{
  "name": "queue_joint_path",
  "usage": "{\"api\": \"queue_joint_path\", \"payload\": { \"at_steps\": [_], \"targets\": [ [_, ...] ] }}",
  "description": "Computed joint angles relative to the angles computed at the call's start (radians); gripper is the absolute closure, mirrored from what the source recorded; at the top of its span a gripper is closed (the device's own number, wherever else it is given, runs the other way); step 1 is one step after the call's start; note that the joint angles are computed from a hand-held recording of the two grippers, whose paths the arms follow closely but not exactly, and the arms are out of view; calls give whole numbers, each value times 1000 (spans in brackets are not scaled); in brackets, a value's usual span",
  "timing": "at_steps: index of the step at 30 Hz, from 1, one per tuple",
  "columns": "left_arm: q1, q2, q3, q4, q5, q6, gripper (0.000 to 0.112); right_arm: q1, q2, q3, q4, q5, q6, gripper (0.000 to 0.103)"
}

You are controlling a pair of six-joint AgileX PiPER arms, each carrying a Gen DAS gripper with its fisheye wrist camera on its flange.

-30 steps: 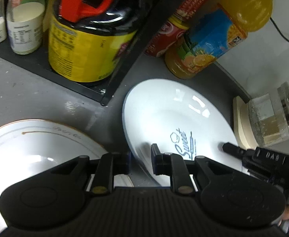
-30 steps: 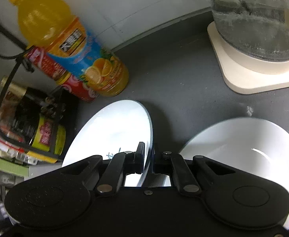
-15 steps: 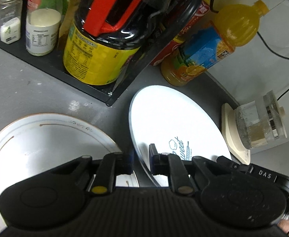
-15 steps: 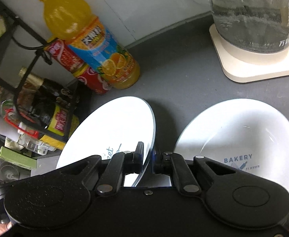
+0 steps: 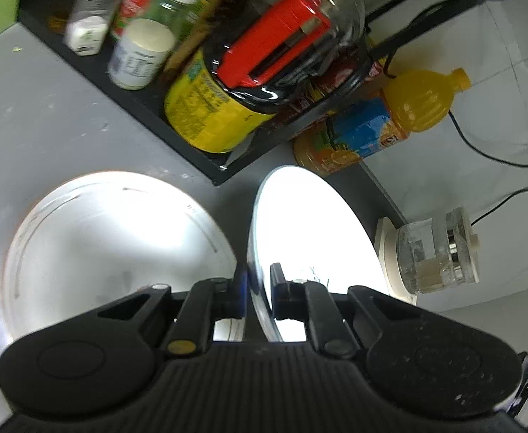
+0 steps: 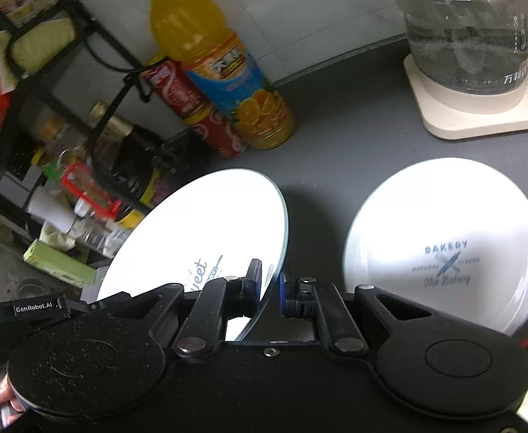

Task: Organize plates and bowls
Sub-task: 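Lift the 'Sweet' plate and carry it over the gold-rimmed white plate, then lower the 'Sweet' plate onto the gold-rimmed plate and open both grippers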

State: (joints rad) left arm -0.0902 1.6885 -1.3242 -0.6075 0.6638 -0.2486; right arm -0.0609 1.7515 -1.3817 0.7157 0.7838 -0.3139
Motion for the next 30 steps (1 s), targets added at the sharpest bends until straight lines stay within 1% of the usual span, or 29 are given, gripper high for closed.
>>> {"api": "queue_joint_path", "payload": {
  "at_steps": [4, 9, 14, 21, 30],
  "targets": [
    [15, -71, 78, 11, -5, -36, 103, 15, -43, 64, 40, -8, -47, 93],
    [4, -140, 142, 133, 1, -151, 105, 56, -77, 121, 55, -19, -90, 93],
    [7, -202, 220, 202, -2, -211, 105, 90, -77, 136, 63, -19, -109, 93],
    [24, -235, 274, 251, 13, -243, 105, 138, -67, 139, 42, -24, -103, 92],
    [59, -228, 289, 246, 33, -222, 105, 184, -47, 110, -22, -18, -49, 92]
  ]
}}
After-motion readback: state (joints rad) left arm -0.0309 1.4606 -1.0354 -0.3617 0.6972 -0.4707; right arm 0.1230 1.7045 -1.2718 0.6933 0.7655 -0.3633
